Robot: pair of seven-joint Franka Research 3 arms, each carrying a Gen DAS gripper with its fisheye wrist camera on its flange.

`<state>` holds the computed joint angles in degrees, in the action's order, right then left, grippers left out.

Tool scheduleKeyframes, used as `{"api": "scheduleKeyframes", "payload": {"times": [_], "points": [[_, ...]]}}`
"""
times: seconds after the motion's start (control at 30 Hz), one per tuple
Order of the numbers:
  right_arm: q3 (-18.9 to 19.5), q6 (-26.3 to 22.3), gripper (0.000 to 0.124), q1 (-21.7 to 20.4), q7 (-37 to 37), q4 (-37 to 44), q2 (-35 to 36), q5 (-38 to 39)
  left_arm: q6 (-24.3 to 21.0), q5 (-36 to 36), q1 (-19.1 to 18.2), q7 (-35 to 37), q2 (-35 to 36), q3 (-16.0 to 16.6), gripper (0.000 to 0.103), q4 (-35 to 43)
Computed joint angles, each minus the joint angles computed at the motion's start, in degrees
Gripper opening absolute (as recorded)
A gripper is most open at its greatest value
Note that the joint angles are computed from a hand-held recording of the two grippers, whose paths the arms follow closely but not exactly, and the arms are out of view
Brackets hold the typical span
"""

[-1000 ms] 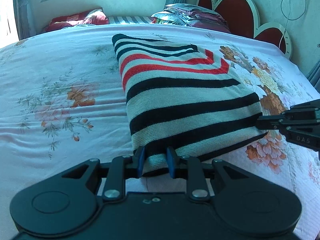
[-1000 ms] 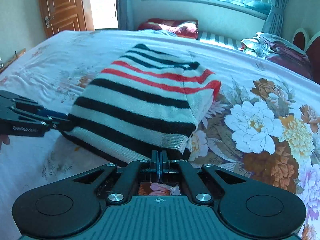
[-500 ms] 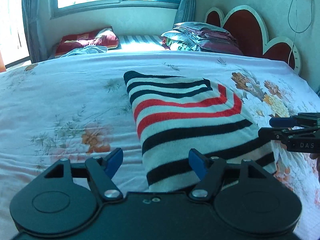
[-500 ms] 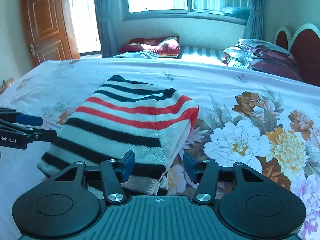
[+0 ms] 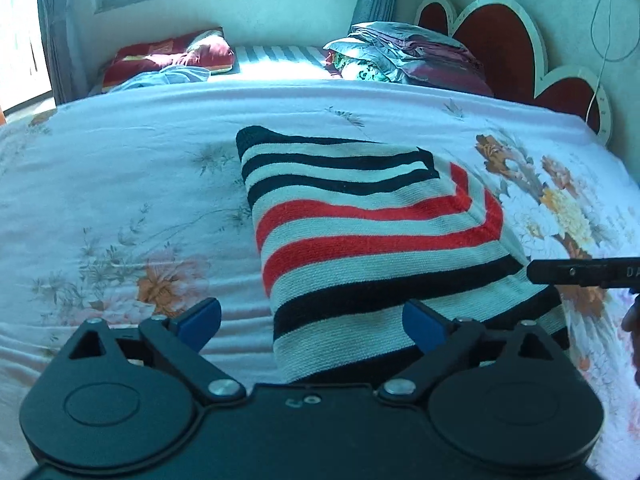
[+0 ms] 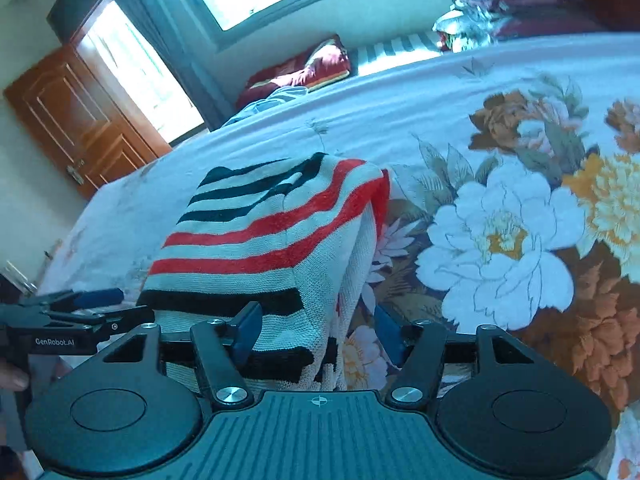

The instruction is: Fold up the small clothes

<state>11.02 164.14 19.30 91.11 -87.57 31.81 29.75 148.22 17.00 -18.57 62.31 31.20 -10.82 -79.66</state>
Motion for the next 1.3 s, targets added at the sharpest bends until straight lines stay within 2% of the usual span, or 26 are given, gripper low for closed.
{"api": "scheduleKeyframes", "payload": {"times": [0.1, 0.17, 0.3, 0.43, 0.5, 0.53, 0.57, 0.67, 0.77, 0.87, 1.07, 1.3], "points": [[9.0, -1.8, 0.061, -8.0, -8.3, 1.6, 2.5, 10.9, 0.8, -7.4, 4.0, 2.9, 1.6, -3.9, 0.093, 0.6], [12.5, -4.1, 0.061, -11.4, -13.3, 2.8, 4.3, 18.0, -2.2, -12.0, 5.7, 4.7, 3.8, -5.7, 0.089, 3.4], [15.1, -6.7, 0.060, -14.3, -20.3, 4.2, 6.4, 27.3, -1.1, -20.6, 8.9, 7.2, 5.6, -8.6, 0.086, 3.5], [12.3, -10.8, 0.060, -12.3, -21.1, 8.8, 8.7, 28.5, -1.8, -22.3, 8.6, 9.6, 6.9, -8.4, 0.082, 5.2], [9.4, -12.5, 0.060, -9.3, -19.5, 12.9, 10.6, 25.9, -3.5, -21.6, 7.2, 9.2, 8.3, -7.3, 0.081, 7.9], [7.5, -13.0, 0.055, -7.4, -17.8, 15.1, 11.5, 23.4, -4.6, -20.4, 6.0, 8.6, 9.2, -6.3, 0.077, 9.9], [4.6, -13.3, 0.050, -4.6, -15.0, 17.6, 12.5, 19.1, -5.6, -19.6, 5.2, 8.7, 9.9, -5.9, 0.071, 11.5], [-0.9, -13.2, 0.042, 0.7, -9.3, 20.1, 12.7, 8.2, -11.2, -13.6, 0.5, 6.0, 12.3, -1.9, 0.065, 18.5], [-3.0, -11.1, 0.038, 3.4, -6.2, 17.7, 10.6, 1.3, -13.9, -8.7, -2.3, 5.8, 12.8, 0.1, 0.054, 21.2], [-4.2, -8.8, 0.035, 5.1, -4.2, 15.3, 8.6, -3.9, -15.1, -4.4, -4.3, 5.9, 12.2, 1.5, 0.048, 21.8], [-5.6, -6.1, 0.033, 7.6, 0.2, 12.6, 5.4, -10.6, -13.1, 0.2, -5.0, 7.1, 8.4, 1.8, 0.047, 17.8], [-10.0, -8.4, 0.033, 13.7, 10.0, 20.9, 8.7, -20.2, -5.3, -0.1, -1.1, 8.9, 1.6, 0.4, 0.047, 7.2]]}}
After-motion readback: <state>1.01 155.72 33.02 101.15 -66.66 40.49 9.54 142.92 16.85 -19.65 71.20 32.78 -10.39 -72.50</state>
